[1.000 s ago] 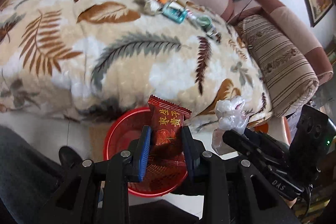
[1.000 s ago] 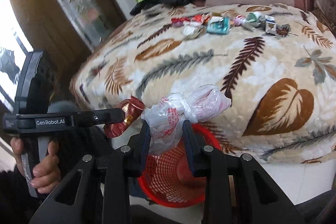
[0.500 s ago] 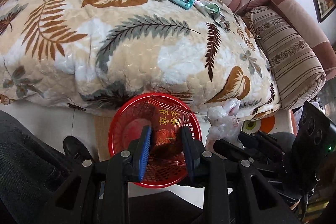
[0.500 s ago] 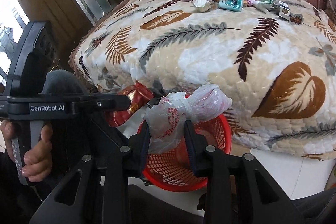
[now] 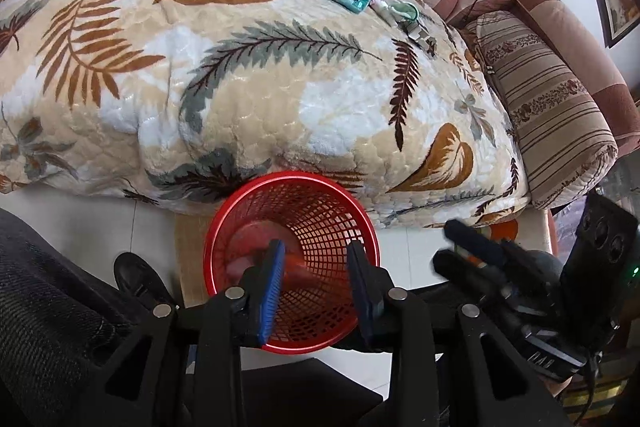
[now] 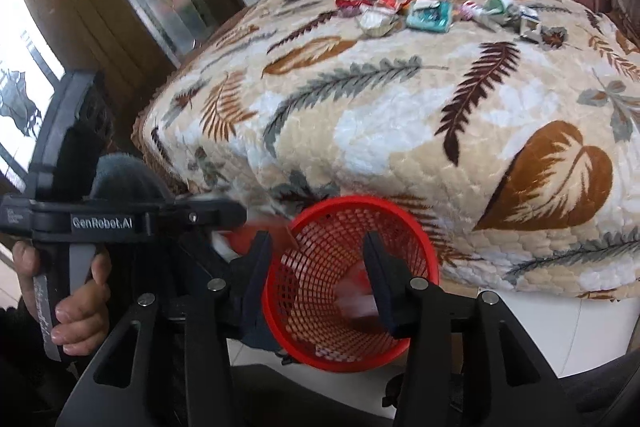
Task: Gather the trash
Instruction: 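Carry both items over the red wastebasket and open both grippers to drop them, then raise both tools from the wastebasket back over the bed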
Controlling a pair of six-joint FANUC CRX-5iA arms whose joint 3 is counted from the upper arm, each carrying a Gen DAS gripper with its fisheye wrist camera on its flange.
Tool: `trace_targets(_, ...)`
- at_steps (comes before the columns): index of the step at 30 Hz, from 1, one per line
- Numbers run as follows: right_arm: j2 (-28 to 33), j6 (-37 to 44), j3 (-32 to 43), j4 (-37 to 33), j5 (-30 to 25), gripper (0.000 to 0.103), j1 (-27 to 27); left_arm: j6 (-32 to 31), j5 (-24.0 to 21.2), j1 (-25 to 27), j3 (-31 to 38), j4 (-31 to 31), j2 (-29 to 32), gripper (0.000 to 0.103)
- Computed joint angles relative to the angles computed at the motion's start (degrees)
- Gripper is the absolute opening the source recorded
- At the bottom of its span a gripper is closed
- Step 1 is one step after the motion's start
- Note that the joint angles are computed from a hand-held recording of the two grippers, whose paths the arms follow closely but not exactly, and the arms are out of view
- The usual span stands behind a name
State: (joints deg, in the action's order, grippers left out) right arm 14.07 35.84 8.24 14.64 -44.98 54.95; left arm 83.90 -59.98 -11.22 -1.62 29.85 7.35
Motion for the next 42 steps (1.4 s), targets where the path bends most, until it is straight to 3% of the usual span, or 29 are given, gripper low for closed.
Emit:
trace_targets(4, -1.75, -5.7, -3.43, 5.67, 3.34, 0.048, 0.1, -1.41, 1.21, 0.0, -0.94, 1.58, -0.64, 0.041)
trace_targets(7, -2.67, -9.56, -5.23, 10.24, 5.1, 0.055, 0.08, -2.72, 4.01, 0.14, -2.41, 3.26, -2.12, 0.066)
trace_targets(9, -3.36, -12.23, -6.56, 13.77, 6.78, 0.06, 0.0, -2.62, 6.63, 0.03, -3.05, 3.05, -3.35, 0.073)
trace_targets(15, -4.57, -18.97, -9.38, 20.31, 9.5, 0.067, -0.58, -0.08, 12.07, -0.92, -2.61, -2.72, -5.67, 0.074)
trace_targets(19, -4.98, -21.81, -10.45, 22.76, 9.78, 0.068, -0.73, -0.74, 13.69, -0.84, -3.24, -2.68, -6.37, 0.074)
trace_targets(27, -6.59, -28.65, -13.39, 29.35, 8.39, 0.068, -0.74, 1.2, 18.04, 0.25, -5.27, -5.17, -8.67, 0.074)
trace_targets(34, -8.33, -33.79, -14.43, 35.85, 4.85, 0.069, 0.19, -2.19, 21.34, 1.24, -8.9, -3.13, -11.97, 0.074)
trace_targets(39, -9.12, -36.59, -14.21, 41.39, 5.63, 0.075, -0.2, 0.26, 20.86, 0.19, -7.18, -6.89, -12.81, 0.078)
trace_targets(42, -8.86, -36.24, -13.86, 42.63, 7.76, 0.076, -1.28, 5.02, 18.2, -0.62, -2.69, -11.79, -11.82, 0.081)
